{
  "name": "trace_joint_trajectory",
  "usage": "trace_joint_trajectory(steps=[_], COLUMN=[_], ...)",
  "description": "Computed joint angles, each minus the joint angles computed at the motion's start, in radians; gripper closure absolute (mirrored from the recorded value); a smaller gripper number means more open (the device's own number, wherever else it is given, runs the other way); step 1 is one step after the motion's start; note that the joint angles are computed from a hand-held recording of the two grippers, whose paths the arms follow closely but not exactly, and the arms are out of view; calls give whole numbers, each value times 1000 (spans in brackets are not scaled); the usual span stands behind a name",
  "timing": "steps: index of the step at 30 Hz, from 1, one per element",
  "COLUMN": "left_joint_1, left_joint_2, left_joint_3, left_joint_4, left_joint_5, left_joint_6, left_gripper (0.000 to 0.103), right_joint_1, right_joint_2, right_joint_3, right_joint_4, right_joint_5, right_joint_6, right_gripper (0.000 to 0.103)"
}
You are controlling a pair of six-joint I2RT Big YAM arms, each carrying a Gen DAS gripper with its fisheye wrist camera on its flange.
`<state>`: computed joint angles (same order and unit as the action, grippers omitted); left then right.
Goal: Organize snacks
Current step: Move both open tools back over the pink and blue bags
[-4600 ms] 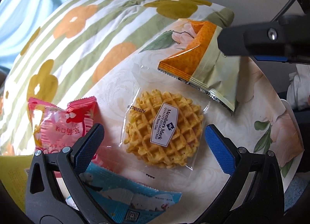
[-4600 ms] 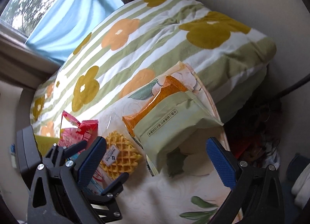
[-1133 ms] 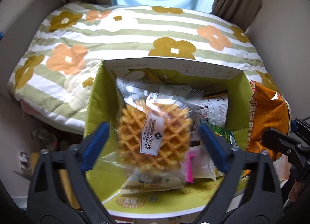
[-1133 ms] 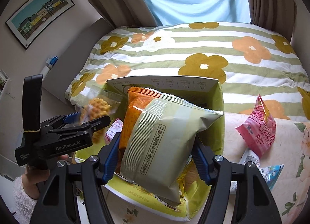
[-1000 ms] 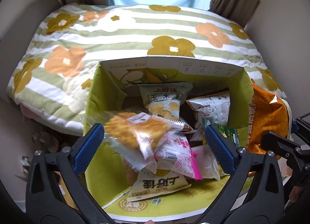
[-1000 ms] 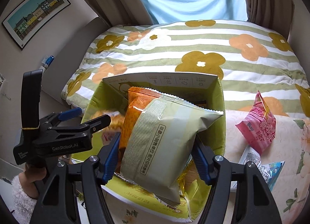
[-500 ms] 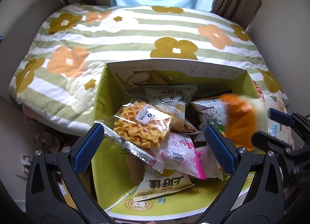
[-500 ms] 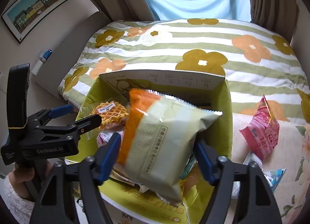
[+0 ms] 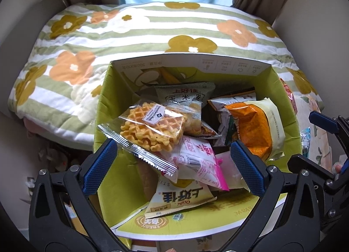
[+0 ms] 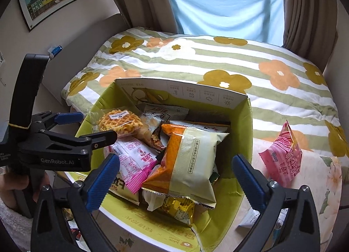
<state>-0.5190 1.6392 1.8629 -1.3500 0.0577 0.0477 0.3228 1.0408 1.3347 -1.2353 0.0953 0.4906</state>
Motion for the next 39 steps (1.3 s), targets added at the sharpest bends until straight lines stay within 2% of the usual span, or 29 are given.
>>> trace_joint_trajectory(steps=[13,20,22,25,32,36,39], left_joint_1=[-43,-115,-145,-198,-354,-449,-517], left_joint_2=[-48,-79,-85,-94,-68,-31,5], left_joint_3=[-2,-6,-5,-5,32,64,88], left_joint_4=[-20,-19,-18,-13,-11,-13,-18], left_joint_5=[24,4,-11,-46,-124,-144,-174], left_joint_6=[19,-3,-18,-54,-205,-298,-354], left_gripper=[0,0,0,0,0,0,0], right_joint_1=[-6,-103,-161,-299,-796,-1007,-1124], right_joint_2=[-104,-196,-227,-269,-287,-252,-201], right_joint_3=[14,18,16,17,24,25,25], right_joint_4=[-89,-164,-183,-213,-284,-308,-329], right_joint_5=[67,62,40,-31,-344,-479,-573], right_joint_6=[73,4,-41,-148,-560,-783,-897], right_gripper=[1,1,1,1,0,0,0])
